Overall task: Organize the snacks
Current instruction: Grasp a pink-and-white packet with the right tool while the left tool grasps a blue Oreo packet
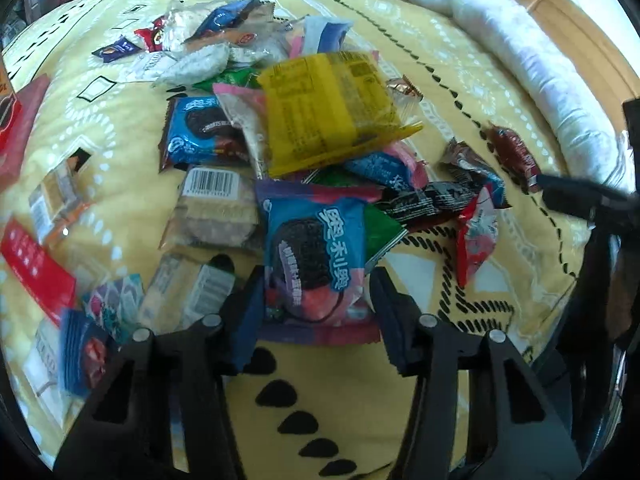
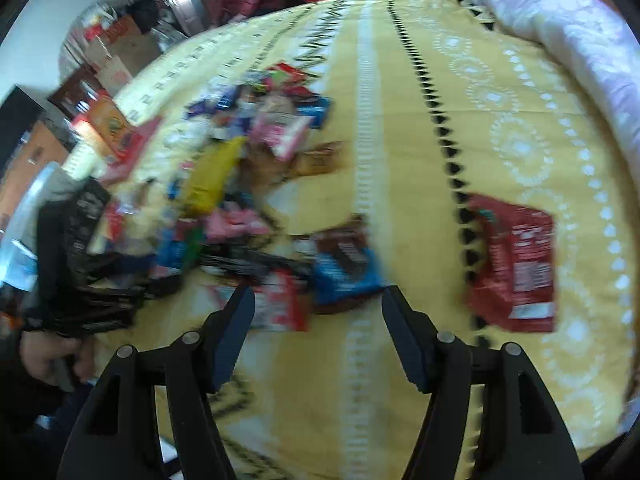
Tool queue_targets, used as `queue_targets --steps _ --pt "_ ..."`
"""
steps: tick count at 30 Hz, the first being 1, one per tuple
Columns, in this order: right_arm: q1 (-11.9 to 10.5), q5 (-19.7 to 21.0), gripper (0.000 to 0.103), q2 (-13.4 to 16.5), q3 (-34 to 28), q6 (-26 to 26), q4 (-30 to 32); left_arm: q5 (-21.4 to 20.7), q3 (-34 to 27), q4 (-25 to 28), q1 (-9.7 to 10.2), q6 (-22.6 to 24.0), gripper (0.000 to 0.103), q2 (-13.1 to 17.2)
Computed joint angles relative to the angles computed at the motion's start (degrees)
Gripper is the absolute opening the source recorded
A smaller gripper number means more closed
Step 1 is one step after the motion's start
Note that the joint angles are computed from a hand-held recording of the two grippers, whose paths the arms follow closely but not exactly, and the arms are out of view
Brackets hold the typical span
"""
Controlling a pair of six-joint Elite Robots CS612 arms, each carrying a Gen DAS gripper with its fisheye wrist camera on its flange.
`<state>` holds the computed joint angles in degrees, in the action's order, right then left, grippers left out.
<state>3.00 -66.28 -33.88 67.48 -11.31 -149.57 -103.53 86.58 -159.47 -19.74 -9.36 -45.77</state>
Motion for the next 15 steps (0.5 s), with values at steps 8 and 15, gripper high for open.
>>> queue_targets --steps 8,15 --pt "2.44 -2.1 0.081 2.16 -0.1 3.11 0.5 -3.83 3.03 -3.27 1.24 -1.67 0.052 -1.98" --pt "4.0 -6.39 0.081 3.67 -1.35 0.01 -3.02 -5.12 3.17 -3.98 1.71 -2.44 0.052 -2.32"
